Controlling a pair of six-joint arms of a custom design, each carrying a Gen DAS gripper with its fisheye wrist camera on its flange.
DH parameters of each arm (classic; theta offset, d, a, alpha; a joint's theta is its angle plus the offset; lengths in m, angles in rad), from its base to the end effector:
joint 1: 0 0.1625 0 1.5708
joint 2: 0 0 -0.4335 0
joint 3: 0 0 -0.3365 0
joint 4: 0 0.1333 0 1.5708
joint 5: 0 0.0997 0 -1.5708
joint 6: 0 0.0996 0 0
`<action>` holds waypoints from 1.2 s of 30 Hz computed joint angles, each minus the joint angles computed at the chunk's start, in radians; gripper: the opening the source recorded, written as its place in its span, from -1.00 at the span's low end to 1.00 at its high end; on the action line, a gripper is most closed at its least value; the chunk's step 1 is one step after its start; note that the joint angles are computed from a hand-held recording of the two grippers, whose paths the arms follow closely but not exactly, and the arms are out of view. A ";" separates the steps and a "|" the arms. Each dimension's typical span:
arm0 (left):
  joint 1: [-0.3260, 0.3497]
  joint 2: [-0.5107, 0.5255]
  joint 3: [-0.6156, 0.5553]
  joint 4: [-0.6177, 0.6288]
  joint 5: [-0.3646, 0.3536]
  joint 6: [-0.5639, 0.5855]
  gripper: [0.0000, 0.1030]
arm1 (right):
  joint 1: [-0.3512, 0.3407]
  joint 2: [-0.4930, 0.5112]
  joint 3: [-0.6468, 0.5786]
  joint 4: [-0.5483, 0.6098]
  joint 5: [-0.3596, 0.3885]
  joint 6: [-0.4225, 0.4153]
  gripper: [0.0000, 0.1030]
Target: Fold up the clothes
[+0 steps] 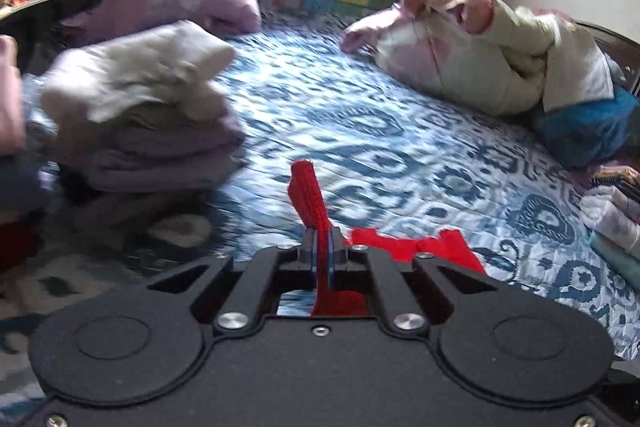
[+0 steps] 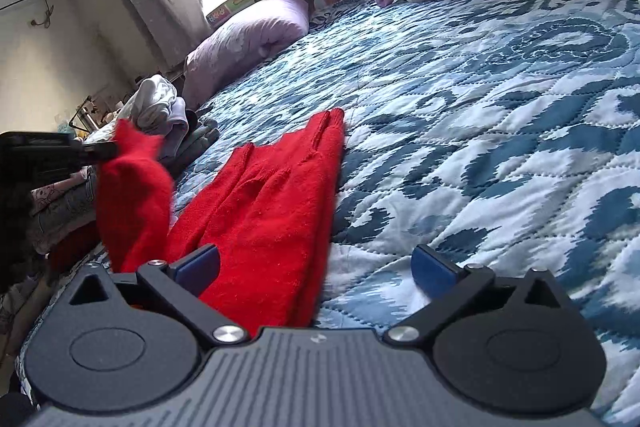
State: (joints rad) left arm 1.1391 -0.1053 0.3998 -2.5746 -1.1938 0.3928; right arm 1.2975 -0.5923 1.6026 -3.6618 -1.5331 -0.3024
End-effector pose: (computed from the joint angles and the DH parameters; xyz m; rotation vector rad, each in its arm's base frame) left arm -0.2176 -0.8786 0.1051 0.8797 2.4734 -0.9792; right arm -0.0498 -0.6853 0.1606 0.0644 -2.4897 1.4459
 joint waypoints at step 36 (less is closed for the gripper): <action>0.175 -0.186 0.251 -0.142 0.239 -0.287 -0.55 | -0.015 0.004 0.003 -0.020 0.042 -0.002 0.99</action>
State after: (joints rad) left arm 1.3142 -0.2915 0.6504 -2.7170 -0.9543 0.1060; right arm 1.2821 -0.5880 1.6053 -3.6814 -1.4912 -0.3044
